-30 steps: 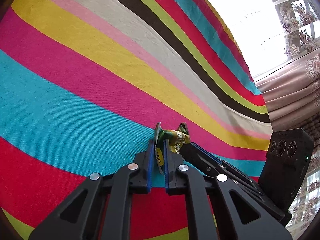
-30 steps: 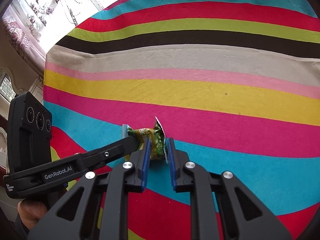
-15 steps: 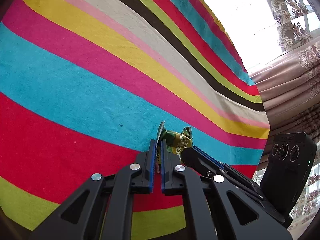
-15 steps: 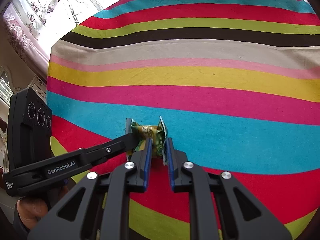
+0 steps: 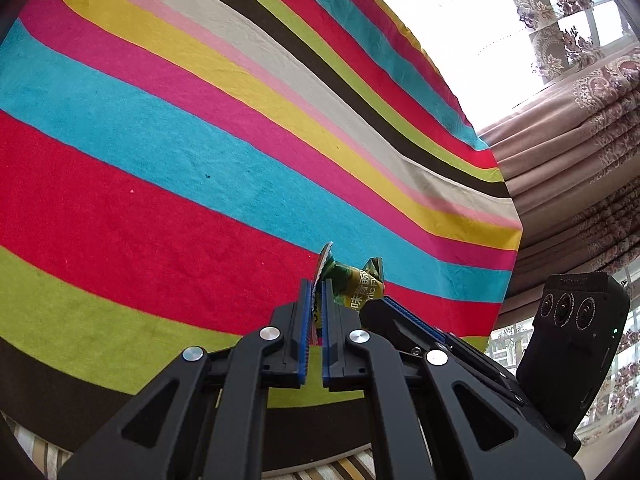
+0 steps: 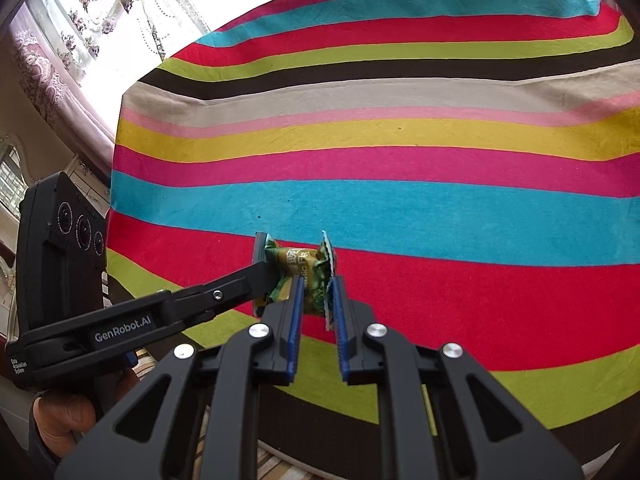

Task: Organize snacks
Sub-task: 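Grasp the last green candy with the left gripper, then carry the green candy with the left gripper over the white box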

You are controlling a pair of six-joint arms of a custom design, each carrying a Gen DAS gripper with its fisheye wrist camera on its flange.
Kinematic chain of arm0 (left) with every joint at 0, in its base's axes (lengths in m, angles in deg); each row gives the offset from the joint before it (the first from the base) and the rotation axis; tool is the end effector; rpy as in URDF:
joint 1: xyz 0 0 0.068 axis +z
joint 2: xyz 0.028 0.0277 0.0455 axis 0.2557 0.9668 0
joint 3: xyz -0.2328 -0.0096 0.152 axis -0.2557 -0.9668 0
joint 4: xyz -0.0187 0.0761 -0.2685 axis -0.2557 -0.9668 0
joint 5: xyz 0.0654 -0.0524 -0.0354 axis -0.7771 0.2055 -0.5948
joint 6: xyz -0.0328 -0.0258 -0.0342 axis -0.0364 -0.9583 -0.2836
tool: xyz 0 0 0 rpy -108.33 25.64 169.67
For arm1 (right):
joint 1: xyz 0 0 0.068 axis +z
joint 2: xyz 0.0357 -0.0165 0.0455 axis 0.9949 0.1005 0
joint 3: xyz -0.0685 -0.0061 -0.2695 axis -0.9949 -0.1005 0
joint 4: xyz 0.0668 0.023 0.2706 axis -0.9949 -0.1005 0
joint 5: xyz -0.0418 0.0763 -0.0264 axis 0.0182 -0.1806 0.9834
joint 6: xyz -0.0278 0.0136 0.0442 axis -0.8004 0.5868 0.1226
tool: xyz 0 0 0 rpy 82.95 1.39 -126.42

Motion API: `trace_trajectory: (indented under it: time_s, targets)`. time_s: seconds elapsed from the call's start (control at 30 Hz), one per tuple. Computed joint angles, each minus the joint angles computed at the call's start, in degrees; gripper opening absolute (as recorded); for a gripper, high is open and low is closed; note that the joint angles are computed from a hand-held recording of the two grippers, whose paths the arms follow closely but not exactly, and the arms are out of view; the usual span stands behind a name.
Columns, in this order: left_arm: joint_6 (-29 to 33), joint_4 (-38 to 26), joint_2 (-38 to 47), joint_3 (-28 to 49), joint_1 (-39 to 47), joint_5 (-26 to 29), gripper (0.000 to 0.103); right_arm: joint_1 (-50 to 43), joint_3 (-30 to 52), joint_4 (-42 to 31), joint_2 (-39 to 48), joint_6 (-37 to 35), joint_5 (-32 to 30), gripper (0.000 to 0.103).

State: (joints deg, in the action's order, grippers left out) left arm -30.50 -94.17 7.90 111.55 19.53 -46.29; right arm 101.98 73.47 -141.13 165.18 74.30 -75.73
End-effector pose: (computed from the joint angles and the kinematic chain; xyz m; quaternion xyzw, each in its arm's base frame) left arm 0.1675 -0.0002 0.2473 -0.2861 0.8590 -0.2967 0.3038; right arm 0.2522 0.0984 0.2882 -0.2758 0.9041 0.2530 0.2060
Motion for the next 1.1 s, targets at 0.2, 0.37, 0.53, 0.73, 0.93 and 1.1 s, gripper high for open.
trace_trajectory:
  time_s: [0.2, 0.37, 0.53, 0.73, 0.93, 1.1]
  targets:
    - [-3.1, -1.2, -3.0, -0.3, -6.3, -4.0, 0.0, -4.3, -2.2, -3.5, -4.2, -2.5, -2.3, 0.015]
    - [-6.4, -2.2, -4.9, 0.2, -14.0, -9.3, 0.0, -9.0, -3.1, -7.2, -7.5, -5.5, -4.7, 0.015]
    - [-9.9, -3.3, -5.7, 1.1, -21.9, -14.7, 0.0, -14.1, -3.4, -11.3, -9.8, -9.5, -7.0, 0.015]
    - [-13.8, -4.4, -4.8, 3.1, -31.9, -22.0, 0.0, -21.0, -3.1, -16.7, -11.9, -15.5, -9.9, 0.015]
    - [-18.0, -4.2, -1.0, 5.9, -42.4, -28.9, 0.0, -30.0, -1.7, -23.4, -12.2, -24.0, -12.9, 0.015]
    - [-20.6, -4.0, 3.4, 8.7, -49.4, -32.7, 0.0, -38.9, -0.5, -29.5, -10.9, -33.0, -14.6, 0.015]
